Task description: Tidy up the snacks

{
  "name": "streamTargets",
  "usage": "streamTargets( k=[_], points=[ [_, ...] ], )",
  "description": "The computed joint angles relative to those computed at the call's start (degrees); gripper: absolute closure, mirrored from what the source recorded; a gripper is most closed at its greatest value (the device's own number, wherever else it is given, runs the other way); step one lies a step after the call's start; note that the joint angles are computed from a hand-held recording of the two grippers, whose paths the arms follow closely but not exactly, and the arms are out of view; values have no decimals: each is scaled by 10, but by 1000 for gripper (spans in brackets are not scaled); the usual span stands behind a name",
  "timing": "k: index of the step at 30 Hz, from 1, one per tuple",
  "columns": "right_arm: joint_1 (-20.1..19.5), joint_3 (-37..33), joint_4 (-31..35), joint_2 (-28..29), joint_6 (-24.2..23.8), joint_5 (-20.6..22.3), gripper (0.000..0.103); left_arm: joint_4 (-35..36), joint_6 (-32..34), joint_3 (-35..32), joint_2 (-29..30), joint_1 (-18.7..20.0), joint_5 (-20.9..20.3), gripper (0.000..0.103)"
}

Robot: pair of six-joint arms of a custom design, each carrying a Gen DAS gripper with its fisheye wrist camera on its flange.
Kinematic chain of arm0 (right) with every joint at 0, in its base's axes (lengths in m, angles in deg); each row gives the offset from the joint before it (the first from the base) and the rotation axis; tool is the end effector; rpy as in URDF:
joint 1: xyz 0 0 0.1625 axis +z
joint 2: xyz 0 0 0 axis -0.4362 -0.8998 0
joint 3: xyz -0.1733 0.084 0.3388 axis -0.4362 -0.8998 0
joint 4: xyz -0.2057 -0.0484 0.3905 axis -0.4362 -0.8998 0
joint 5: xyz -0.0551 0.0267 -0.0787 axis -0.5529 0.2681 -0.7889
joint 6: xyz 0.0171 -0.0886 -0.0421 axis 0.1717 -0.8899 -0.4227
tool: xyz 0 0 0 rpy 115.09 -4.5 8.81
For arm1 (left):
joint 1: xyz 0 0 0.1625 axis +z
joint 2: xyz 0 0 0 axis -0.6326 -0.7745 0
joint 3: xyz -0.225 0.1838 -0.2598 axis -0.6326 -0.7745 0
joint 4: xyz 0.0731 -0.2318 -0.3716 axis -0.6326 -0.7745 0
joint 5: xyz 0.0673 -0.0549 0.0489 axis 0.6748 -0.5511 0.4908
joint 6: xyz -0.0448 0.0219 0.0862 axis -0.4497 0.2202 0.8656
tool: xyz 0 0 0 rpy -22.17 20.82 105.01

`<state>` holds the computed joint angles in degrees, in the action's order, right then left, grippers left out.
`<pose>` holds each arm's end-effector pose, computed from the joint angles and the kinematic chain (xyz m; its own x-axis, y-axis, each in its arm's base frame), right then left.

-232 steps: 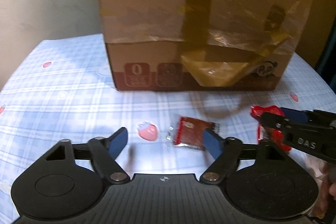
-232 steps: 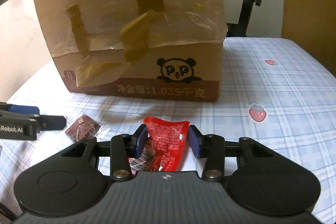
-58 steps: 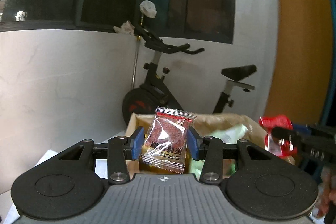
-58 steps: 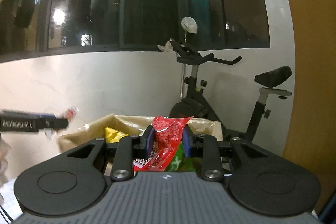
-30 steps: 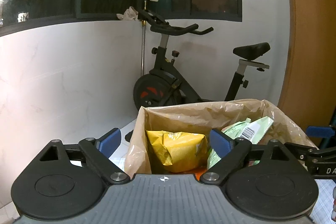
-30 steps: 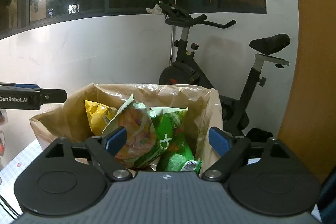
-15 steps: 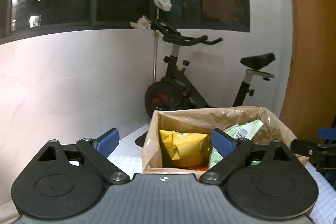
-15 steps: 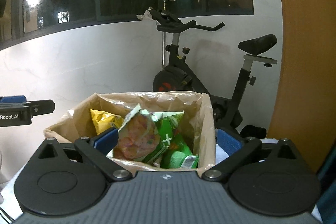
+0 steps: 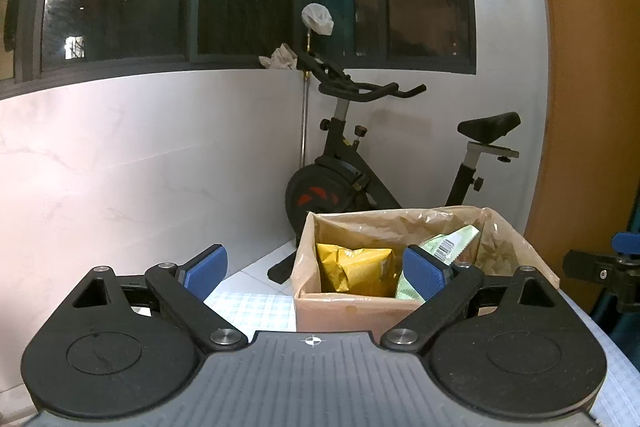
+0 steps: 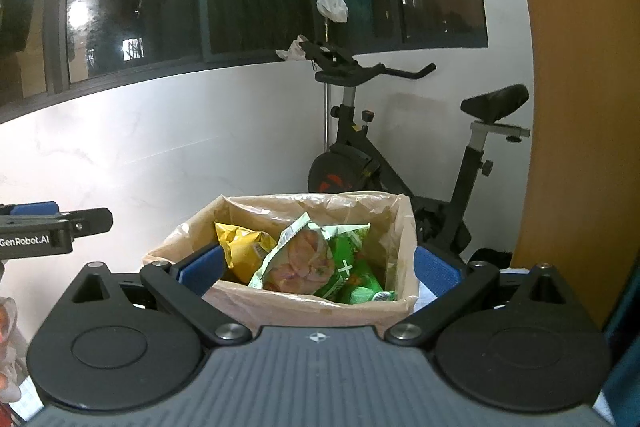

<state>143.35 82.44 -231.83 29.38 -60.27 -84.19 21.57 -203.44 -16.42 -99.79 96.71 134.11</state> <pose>0.4087 -0.6285 0.1286 -0.7919 -0.0222 0.6102 -0.5758 0.3597 -0.7342 -0.1883 -0.6603 0.3520 -0.6812 0.1352 -0.7195 0.7151 0.3335 -0.6143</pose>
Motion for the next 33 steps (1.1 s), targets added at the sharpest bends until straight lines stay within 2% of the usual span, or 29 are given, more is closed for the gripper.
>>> streamTargets(
  k=[11, 33],
  points=[
    [21, 39, -22, -16, 7, -7, 0, -30, 8, 69, -53, -15, -20, 7],
    [31, 57, -41, -25, 1, -12, 0, -36, 14, 98, -79, -18, -8, 7]
  ],
)
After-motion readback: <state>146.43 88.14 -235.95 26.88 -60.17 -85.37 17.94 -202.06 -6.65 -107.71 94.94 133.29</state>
